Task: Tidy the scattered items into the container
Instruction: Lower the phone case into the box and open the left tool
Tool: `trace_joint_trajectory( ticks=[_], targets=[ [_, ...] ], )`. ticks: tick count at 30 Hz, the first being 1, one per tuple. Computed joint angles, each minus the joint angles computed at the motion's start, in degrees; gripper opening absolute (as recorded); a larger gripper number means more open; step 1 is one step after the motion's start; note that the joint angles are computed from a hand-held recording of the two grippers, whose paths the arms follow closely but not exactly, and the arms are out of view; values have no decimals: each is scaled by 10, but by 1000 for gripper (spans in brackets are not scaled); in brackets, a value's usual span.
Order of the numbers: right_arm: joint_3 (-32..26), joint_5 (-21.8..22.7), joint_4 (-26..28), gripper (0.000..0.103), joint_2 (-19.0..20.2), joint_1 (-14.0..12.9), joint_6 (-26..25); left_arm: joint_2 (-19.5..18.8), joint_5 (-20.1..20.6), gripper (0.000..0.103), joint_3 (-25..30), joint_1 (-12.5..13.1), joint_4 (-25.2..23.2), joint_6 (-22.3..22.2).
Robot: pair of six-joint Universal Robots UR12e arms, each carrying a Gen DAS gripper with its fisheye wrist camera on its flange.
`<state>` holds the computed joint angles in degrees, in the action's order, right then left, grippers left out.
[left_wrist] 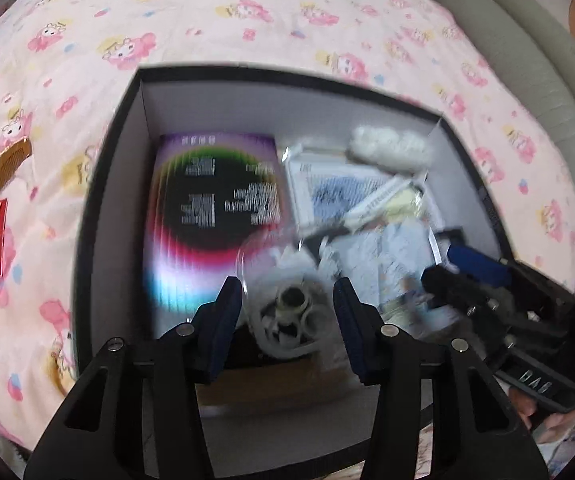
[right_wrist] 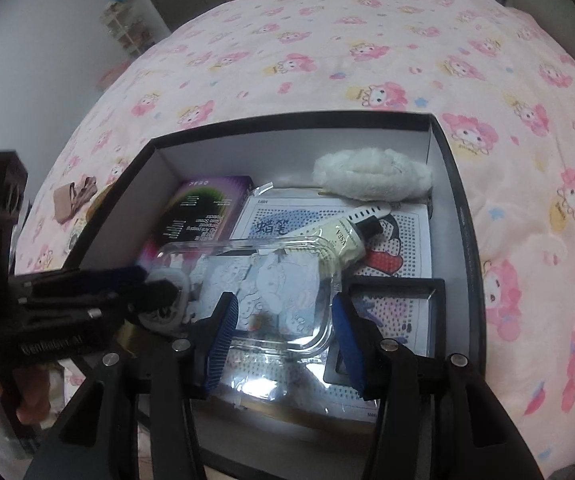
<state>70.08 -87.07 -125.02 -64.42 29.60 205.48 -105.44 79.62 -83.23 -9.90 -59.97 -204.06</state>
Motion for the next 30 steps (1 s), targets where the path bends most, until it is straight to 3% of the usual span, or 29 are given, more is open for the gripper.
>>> trace_joint_trajectory(
  ticks=[4, 8, 14, 20, 22, 26, 30],
  targets=[
    [-32, -43, 31, 46, 16, 5, -2, -14, 15, 48, 21, 2, 2, 1],
    [-50, -22, 63, 46, 29, 1, -1, -36, 21, 47, 54, -5, -44, 26],
    [-29, -6, 49, 47, 20, 1, -1, -44, -6, 47, 62, -8, -71, 57],
    [5, 56, 13, 48, 0, -10, 6, -28, -48, 47, 39, -4, -40, 61],
    [12, 46, -6, 48, -5, -10, 23, -25, -47, 47, 31, -4, -19, 50],
    [7, -22, -21, 48, -5, 2, 44, -26, 1, 47, 32, -9, -10, 28],
    [3, 8, -5, 48, 1, -3, 52, -28, -18, 47, 32, -6, -33, 34]
  ],
)
